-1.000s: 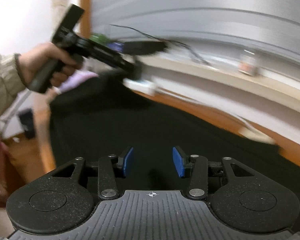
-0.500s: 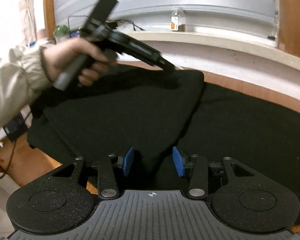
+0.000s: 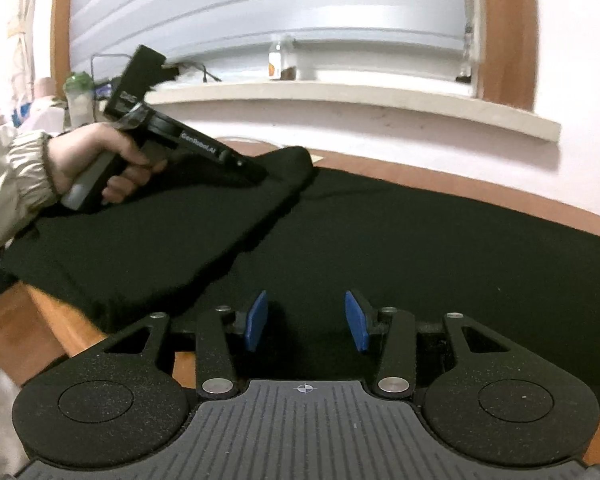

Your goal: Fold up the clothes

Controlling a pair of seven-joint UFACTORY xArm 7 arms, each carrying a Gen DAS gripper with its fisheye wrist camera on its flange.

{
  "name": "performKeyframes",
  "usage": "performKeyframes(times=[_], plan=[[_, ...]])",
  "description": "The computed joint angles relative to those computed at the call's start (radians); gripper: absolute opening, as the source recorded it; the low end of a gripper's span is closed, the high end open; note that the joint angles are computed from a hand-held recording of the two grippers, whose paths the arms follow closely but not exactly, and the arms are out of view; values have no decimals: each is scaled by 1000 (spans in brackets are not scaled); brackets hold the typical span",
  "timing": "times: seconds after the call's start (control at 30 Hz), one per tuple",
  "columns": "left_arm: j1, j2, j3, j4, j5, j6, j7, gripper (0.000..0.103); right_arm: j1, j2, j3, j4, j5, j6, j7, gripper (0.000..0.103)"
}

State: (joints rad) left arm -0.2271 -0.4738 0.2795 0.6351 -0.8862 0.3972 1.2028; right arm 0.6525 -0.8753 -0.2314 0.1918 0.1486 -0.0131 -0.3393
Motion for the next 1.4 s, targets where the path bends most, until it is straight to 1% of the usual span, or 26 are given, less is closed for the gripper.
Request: performKeyframes(times=[0.07,0.13,0.17,0.23,0.3,0.33,0.4,0.43,0.5,0.53,0.57,0.6,0.63,0.7,0.73,0.83,0.93,1.0,1.07,1.13,1.17,1.23,1.27,1.3,1.37,1.4], plan=[[6,12,-8,8,7,-10,-13,78,-21,-69,-1,-31,0,34,-2,44],[17,24,-19,15,19,-24,-35,78,-51,-125,18,-52,1,71,0,44],[16,26,-18,16,21,-27,-38,78,-57,-144,26,-64,5,72,3,44],[16,26,-27,15,33,-40,-43,79,-52,-159,27,-89,8,39,1,44],[4,24,-28,16,43,-46,-39,78,-60,-160,51,-100,9,19,24,44],[-7,23,-24,21,41,-42,-32,78,-66,-160,64,-101,7,18,37,44],[-33,30,-3,50,21,12,-19,74,-83,-159,97,-91,-1,40,65,44],[-37,41,-3,67,14,34,-18,73,-91,-156,110,-84,-5,52,76,45],[-34,69,-21,98,1,46,-19,70,-100,-136,117,-66,-10,62,91,45],[-28,87,-25,116,0,73,-23,66,-98,-129,112,-67,-9,49,97,46],[-19,104,-30,135,-2,100,-27,58,-90,-128,102,-74,-8,31,98,47],[-9,122,-37,153,-4,127,-30,52,-81,-131,92,-83,-13,14,94,47],[1,138,-44,170,-7,152,-31,44,-76,-135,85,-93,-18,-1,91,47],[20,158,-57,184,-18,177,-8,16,-66,-143,73,-112,-24,-32,95,47],[26,156,-58,183,-47,184,13,7,-63,-146,68,-120,-28,-45,99,47],[44,125,-45,174,-166,215,86,6,-63,-149,63,-125,-42,-54,110,47],[70,81,-14,182,-268,304,145,6,-60,-151,51,-128,-55,-59,113,47],[87,73,-17,201,-318,327,161,6,-58,-150,45,-126,-60,-59,115,47],[105,82,-35,220,-350,321,164,6,-57,-148,42,-126,-64,-63,117,47],[120,106,-84,219,-343,250,156,9,-58,-147,45,-130,-67,-73,123,47],[127,126,-116,216,-306,204,139,15,-59,-147,48,-134,-68,-79,128,47],[133,152,-168,194,-226,110,81,42,-63,-147,54,-138,-73,-89,137,47],[131,161,-186,181,-192,66,46,53,-64,-147,57,-140,-75,-93,142,47],[127,169,-198,168,-161,28,13,58,-63,-147,55,-142,-78,-98,145,47],[97,163,-172,154,-185,21,18,75,-62,-153,51,-146,-84,-100,150,47],[87,163,-167,152,-185,13,21,77,-63,-156,49,-147,-87,-101,151,47]])
